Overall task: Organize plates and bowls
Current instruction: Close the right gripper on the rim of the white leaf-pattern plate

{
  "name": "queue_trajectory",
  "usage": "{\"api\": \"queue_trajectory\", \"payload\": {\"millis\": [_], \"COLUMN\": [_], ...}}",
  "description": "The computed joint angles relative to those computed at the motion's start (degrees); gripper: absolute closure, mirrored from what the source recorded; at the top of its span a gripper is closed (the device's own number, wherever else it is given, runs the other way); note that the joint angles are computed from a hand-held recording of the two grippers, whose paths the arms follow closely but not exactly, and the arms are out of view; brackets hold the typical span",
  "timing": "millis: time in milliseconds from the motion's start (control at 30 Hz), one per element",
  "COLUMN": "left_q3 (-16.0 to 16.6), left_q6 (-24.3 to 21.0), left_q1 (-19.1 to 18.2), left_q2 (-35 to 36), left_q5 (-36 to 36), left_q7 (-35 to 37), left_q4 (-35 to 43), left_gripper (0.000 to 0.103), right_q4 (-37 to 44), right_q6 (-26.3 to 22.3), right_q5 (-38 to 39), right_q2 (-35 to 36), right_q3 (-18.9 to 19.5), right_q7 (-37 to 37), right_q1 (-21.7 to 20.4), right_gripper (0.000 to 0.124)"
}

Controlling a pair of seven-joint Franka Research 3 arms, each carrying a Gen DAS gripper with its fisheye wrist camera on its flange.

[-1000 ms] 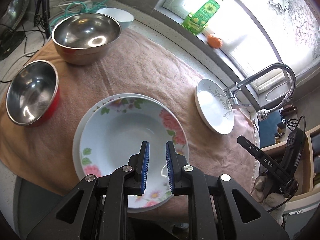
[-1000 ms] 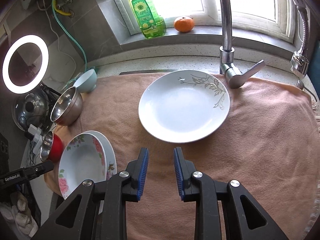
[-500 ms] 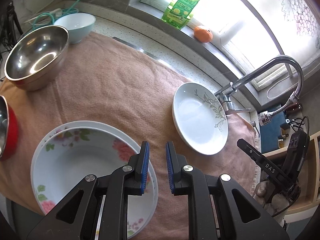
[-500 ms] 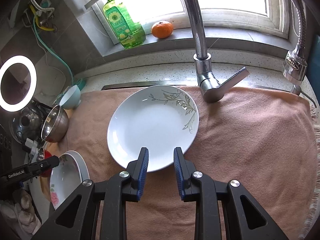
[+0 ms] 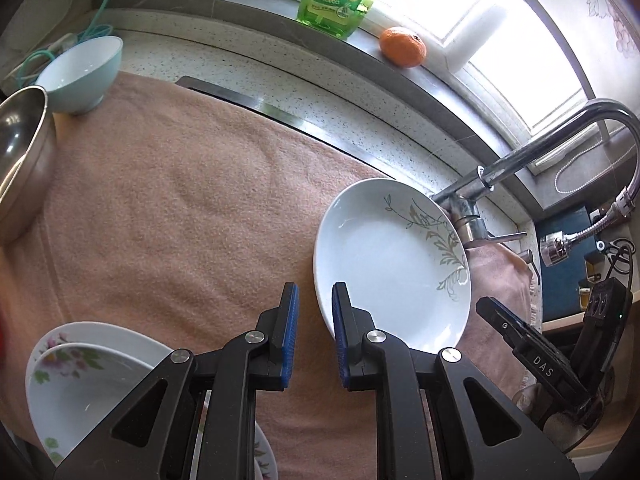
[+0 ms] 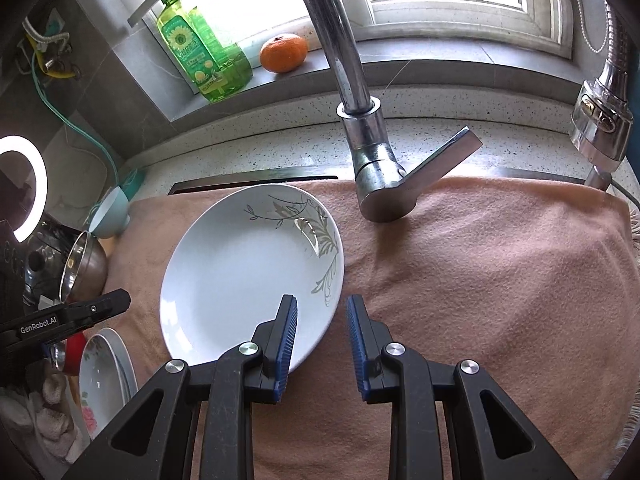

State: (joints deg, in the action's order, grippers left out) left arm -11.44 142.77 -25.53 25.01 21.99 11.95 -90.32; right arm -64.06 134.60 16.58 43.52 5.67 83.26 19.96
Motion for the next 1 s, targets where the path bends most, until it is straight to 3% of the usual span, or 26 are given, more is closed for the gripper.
{"api": "queue_trajectory", "payload": {"millis": [567, 1000], "left_q3": [0.4, 0.1], "left_q6": [-4.5, -4.7], "left_q1": [0.1, 0.4], "left_q2": [6.4, 9.1], "left_q5": [-2.4, -5.5], "left_q7": [5.4, 8.4], "left_q4": [8.5, 11.4], "left_gripper": [0.088, 0.088], "right_q4": [11.6, 20.9], "right_q6": [-6.1, -11.8], "right_q5": [-0.5, -1.0], "right_q2": [7.9, 13.6], "right_q3": [-0.2, -0.2], "right_q7": [1.6, 3.2], "right_q1": [-0.1, -0.1], "right_gripper": [0.101, 0.109]}}
